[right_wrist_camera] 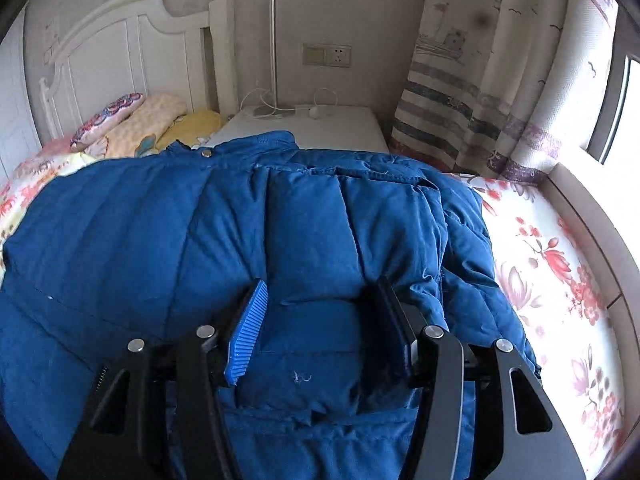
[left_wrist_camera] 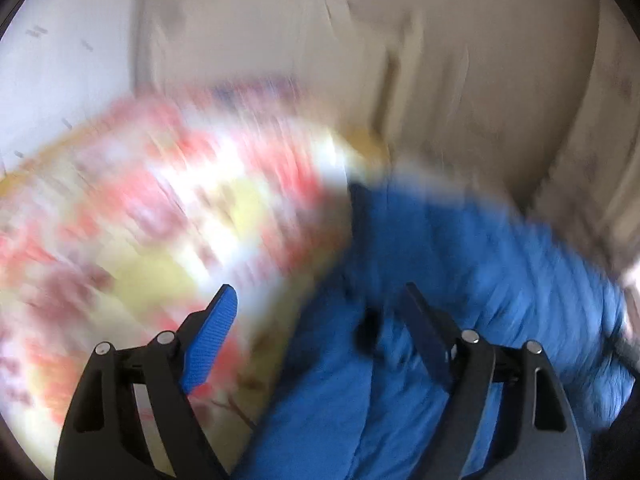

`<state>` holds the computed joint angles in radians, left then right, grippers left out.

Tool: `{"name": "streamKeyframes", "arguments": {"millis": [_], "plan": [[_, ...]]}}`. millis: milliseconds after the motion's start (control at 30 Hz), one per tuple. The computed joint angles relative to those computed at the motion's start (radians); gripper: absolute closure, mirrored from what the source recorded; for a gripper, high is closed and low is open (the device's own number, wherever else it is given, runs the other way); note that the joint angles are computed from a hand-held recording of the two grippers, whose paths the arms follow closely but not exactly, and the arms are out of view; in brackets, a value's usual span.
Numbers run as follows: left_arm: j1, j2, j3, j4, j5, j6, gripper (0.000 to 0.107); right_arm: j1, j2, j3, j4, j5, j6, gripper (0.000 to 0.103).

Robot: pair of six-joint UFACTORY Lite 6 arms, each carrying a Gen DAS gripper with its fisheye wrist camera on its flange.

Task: Fold large clothes

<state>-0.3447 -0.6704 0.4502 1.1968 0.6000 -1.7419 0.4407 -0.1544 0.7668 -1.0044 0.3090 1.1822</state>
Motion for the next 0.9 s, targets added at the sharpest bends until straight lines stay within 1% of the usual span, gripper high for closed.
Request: {"name": "streamKeyframes", "arguments": {"millis": [33, 67, 100, 133, 167, 200, 233, 267, 300, 333, 367, 400, 433, 500, 533, 567, 600, 633, 700, 733, 800, 867, 900], "plan": [[-0.047, -0.056, 0.009, 0.029, 0.037, -0.025, 0.023, 0.011, 0.013, 0.009, -0.024, 0.009, 0.028, 0.05], [-0.107, -0.07, 0.054, 0.048, 0.074, -0.021, 0.019, 0.013, 0.021, 0.011, -0.038, 0.012, 0.041, 0.049], [-0.136, -0.043, 0.101, 0.049, 0.078, 0.009, 0.011, 0.016, 0.027, 0.013, -0.05, 0.014, 0.054, 0.049], [-0.146, 0.019, 0.166, 0.023, 0.055, 0.07, 0.008, 0.012, 0.02, 0.004, -0.052, 0.009, 0.053, 0.049], [-0.129, 0.122, 0.255, -0.033, -0.011, 0.173, 0.007, 0.008, 0.048, 0.029, -0.053, 0.004, 0.053, 0.049], [-0.123, 0.218, 0.326, -0.066, -0.034, 0.235, 0.007, 0.009, 0.037, 0.029, -0.025, 0.007, 0.026, 0.049], [-0.12, 0.323, 0.387, -0.056, -0.064, 0.269, 0.007, 0.001, 0.031, 0.022, -0.019, -0.003, 0.019, 0.049], [-0.116, 0.413, 0.444, -0.078, -0.061, 0.301, 0.007, 0.006, 0.031, 0.032, 0.004, 0.005, -0.001, 0.049], [-0.093, 0.501, 0.498, -0.142, -0.091, 0.374, 0.007, 0.005, 0.028, 0.031, 0.009, 0.004, -0.007, 0.049], [-0.064, 0.586, 0.546, -0.246, -0.131, 0.476, 0.007, 0.007, 0.027, 0.031, 0.01, 0.007, -0.008, 0.049], [-0.032, 0.682, 0.578, -0.335, -0.179, 0.542, 0.007, 0.006, 0.027, 0.03, 0.01, 0.006, -0.009, 0.049], [-0.013, 0.749, 0.597, -0.381, -0.201, 0.575, 0.007, 0.002, 0.026, 0.029, 0.014, 0.003, -0.015, 0.049], [-0.013, 0.81, 0.609, -0.386, -0.199, 0.587, 0.006, -0.002, 0.024, 0.027, 0.02, -0.003, -0.023, 0.049], [-0.043, 0.833, 0.617, -0.317, -0.162, 0.544, 0.006, 0.0, 0.025, 0.028, 0.015, -0.003, -0.015, 0.049], [-0.051, 0.837, 0.633, -0.327, -0.14, 0.556, 0.007, 0.003, 0.029, 0.032, 0.014, 0.001, -0.013, 0.049], [-0.044, 0.821, 0.653, -0.379, -0.141, 0.603, 0.008, 0.001, 0.027, 0.03, 0.014, -0.002, -0.014, 0.049], [-0.029, 0.797, 0.67, -0.44, -0.167, 0.656, 0.008, 0.0, 0.028, 0.03, 0.014, -0.005, -0.014, 0.049], [-0.026, 0.782, 0.685, -0.466, -0.175, 0.677, 0.008, -0.003, 0.027, 0.028, 0.016, -0.008, -0.018, 0.049], [-0.024, 0.817, 0.801, -0.544, -0.171, 0.764, 0.007, 0.0, 0.027, 0.029, 0.011, -0.003, -0.013, 0.049], [-0.02, 0.879, 0.896, -0.641, -0.167, 0.862, 0.007, -0.004, 0.026, 0.028, 0.017, -0.007, -0.021, 0.049], [-0.038, 1.021, 1.076, -0.732, -0.118, 0.962, 0.007, -0.003, 0.027, 0.03, 0.019, -0.007, -0.021, 0.049], [-0.072, 1.173, 1.238, -0.751, -0.089, 1.004, 0.007, 0.0, 0.028, 0.032, 0.022, -0.005, -0.022, 0.049], [-0.097, 1.243, 1.3, -0.712, -0.057, 0.984, 0.007, 0.0, 0.028, 0.031, 0.021, -0.005, -0.021, 0.049]]}}
